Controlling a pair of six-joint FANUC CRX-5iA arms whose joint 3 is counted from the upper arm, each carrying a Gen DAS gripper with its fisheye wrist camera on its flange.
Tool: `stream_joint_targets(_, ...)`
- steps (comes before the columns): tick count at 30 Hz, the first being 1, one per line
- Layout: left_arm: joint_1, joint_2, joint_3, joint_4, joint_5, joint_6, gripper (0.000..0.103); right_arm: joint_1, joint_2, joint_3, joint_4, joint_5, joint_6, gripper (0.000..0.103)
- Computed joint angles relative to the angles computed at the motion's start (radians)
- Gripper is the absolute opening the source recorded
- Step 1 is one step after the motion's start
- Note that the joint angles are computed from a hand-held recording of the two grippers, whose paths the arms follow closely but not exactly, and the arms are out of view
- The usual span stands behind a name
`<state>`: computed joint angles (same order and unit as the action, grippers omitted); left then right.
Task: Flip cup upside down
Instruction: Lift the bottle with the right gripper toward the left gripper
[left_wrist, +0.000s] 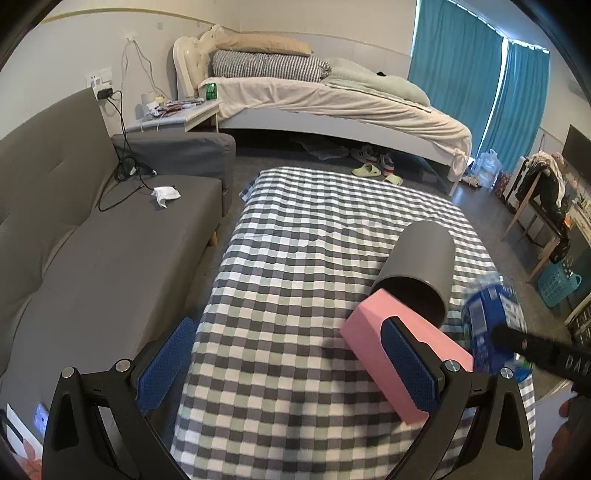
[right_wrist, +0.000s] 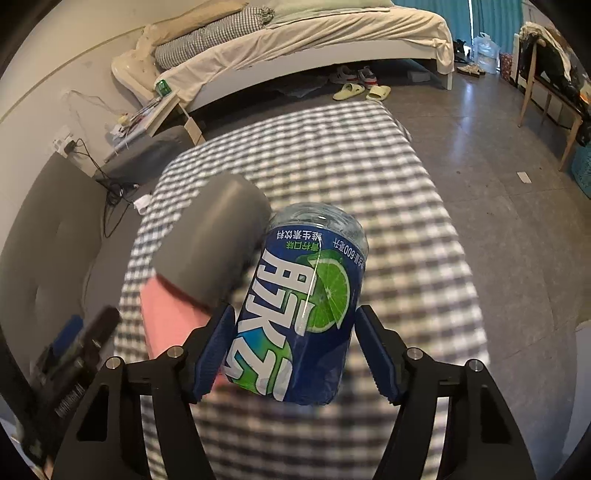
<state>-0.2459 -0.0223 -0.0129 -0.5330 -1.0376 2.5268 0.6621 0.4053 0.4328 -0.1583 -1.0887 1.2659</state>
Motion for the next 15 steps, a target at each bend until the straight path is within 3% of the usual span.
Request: stream_joint_targets(15,-0.177,-0.086,-0.009,-0.118,-0.128,0.131,0.103,0.035,-0.254,-0.294,-0.056,-0.003,0.131,0.064)
